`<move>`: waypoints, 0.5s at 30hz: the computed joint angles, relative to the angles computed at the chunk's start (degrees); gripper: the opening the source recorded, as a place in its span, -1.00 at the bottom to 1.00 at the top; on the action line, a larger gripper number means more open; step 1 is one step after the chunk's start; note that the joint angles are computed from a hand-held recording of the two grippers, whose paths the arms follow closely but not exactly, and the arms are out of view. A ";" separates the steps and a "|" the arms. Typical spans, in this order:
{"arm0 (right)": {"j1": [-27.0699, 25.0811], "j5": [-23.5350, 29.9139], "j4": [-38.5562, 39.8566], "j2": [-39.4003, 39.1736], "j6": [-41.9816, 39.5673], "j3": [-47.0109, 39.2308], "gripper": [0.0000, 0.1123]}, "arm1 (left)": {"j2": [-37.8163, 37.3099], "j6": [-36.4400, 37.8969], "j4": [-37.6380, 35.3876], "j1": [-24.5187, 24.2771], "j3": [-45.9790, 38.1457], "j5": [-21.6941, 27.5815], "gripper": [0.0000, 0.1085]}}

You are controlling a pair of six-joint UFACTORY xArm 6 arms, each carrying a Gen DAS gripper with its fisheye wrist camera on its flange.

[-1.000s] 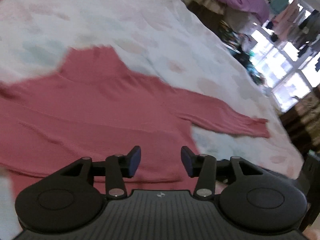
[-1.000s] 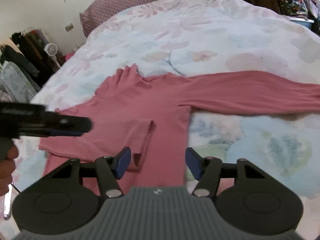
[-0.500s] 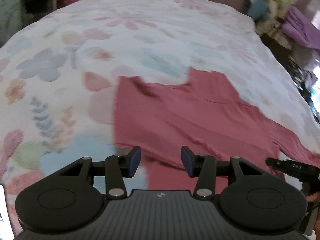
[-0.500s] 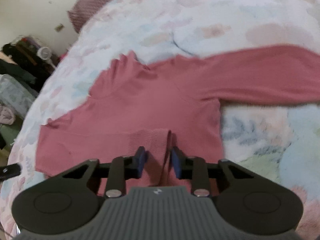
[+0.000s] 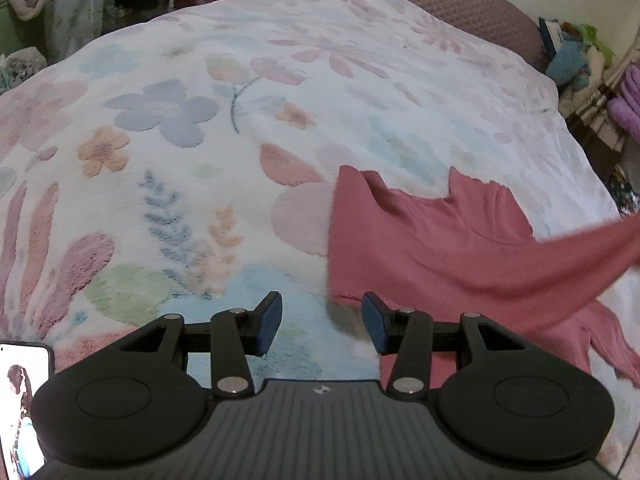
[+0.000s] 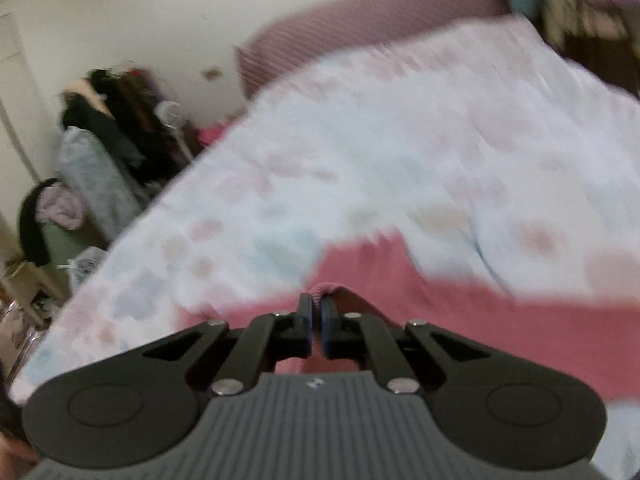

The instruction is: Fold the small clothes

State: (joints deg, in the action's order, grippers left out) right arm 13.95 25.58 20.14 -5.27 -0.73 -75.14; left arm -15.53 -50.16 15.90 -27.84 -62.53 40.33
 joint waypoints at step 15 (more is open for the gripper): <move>-11.51 -0.33 -10.67 1.08 9.10 -2.30 -1.00 | 8.34 4.17 -6.39 0.90 -5.54 -2.66 0.00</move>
